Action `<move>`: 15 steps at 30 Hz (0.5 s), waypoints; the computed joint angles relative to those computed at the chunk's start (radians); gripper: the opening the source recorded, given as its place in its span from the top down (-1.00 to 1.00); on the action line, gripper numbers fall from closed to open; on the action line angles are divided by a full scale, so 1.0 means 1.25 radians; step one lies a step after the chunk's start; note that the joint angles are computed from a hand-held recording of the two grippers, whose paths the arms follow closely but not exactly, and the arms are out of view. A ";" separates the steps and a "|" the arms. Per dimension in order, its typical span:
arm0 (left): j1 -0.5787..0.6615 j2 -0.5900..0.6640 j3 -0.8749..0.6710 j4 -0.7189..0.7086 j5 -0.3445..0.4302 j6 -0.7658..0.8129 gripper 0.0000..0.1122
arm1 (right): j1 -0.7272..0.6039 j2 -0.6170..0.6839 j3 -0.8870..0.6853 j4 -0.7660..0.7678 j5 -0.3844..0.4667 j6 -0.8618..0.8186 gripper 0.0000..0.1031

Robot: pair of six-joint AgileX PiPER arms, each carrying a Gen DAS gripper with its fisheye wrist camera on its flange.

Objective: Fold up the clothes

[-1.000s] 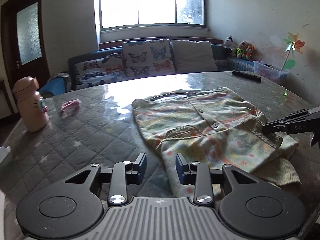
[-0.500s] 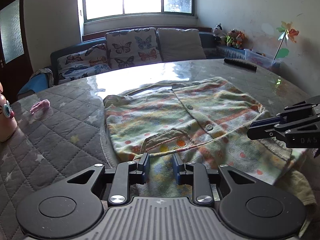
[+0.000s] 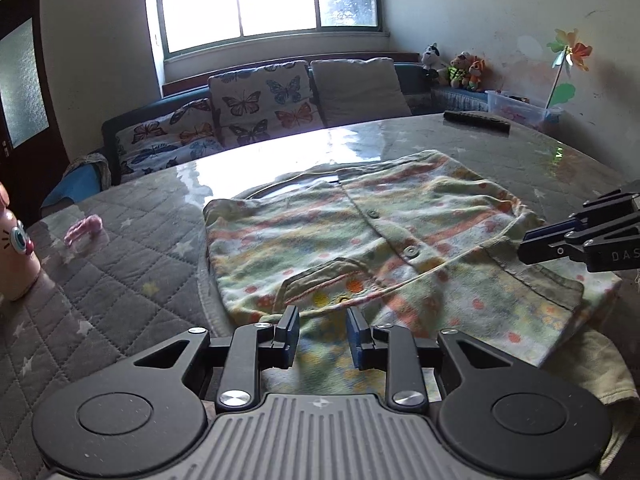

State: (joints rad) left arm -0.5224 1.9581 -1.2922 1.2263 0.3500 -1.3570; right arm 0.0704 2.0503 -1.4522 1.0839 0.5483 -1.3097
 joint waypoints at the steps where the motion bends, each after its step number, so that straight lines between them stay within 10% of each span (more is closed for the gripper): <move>1: -0.005 -0.002 0.001 0.005 0.001 0.000 0.48 | -0.001 -0.008 0.012 0.016 0.009 -0.025 0.68; 15: -0.113 -0.107 0.167 0.182 0.025 -0.071 0.29 | -0.033 -0.083 0.145 0.048 0.046 -0.169 0.58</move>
